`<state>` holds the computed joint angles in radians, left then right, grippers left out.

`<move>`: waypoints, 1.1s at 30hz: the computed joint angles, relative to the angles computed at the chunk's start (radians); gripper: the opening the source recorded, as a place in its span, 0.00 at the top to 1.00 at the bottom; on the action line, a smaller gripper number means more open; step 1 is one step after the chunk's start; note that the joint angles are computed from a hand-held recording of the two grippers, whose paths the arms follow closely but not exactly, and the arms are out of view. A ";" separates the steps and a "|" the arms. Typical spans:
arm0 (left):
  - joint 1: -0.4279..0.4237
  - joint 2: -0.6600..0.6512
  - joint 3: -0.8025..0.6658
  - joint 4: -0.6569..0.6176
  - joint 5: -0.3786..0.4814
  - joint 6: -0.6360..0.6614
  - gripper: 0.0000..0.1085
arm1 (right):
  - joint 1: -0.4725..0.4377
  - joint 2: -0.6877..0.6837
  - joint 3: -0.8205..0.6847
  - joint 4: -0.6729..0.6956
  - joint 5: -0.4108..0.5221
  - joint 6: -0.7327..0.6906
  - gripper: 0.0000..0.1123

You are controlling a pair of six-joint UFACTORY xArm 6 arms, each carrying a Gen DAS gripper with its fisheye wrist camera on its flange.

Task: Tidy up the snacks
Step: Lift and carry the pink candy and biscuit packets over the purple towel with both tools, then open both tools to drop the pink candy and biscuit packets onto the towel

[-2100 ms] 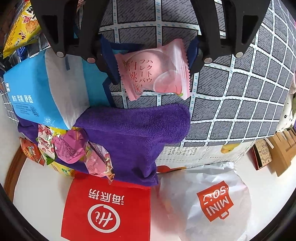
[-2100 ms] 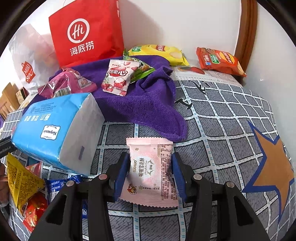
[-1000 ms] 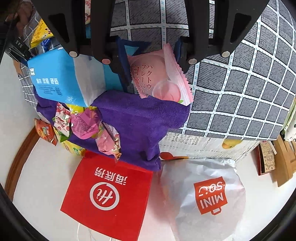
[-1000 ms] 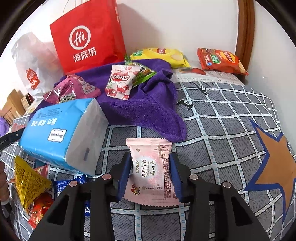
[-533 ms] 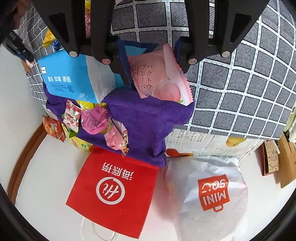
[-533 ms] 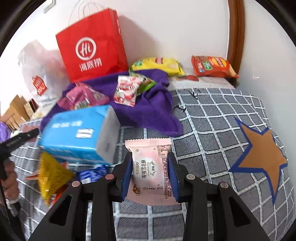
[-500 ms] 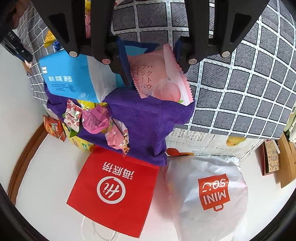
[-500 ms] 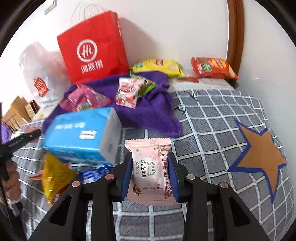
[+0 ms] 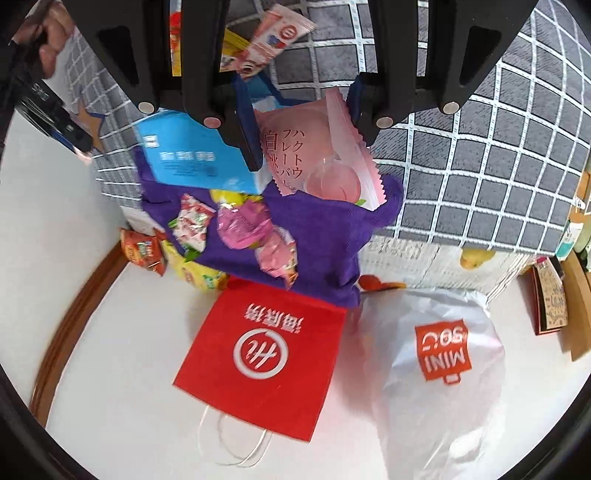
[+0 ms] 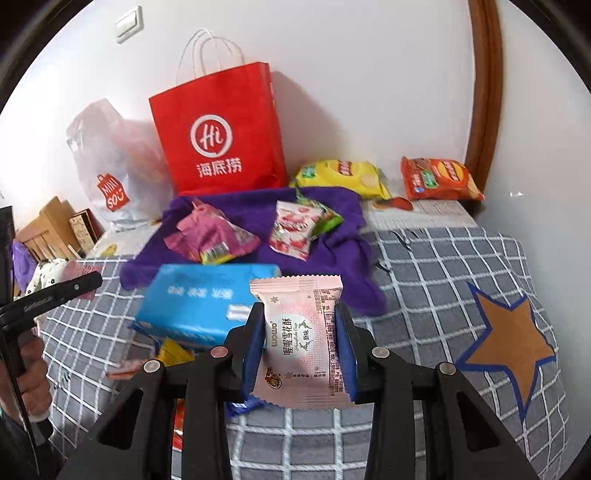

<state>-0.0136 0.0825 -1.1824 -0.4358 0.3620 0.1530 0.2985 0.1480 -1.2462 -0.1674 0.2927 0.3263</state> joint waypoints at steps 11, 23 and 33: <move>0.005 0.039 -0.192 -0.041 0.140 0.025 0.65 | 0.038 0.154 -0.303 0.176 0.087 -0.188 0.67; 0.030 0.313 -0.575 0.025 0.274 -0.071 0.65 | 0.000 0.435 -0.753 0.276 0.268 -0.285 0.67; 0.066 0.620 -0.970 0.067 0.448 -0.179 0.65 | -0.050 0.730 -1.103 0.281 0.426 -0.268 0.67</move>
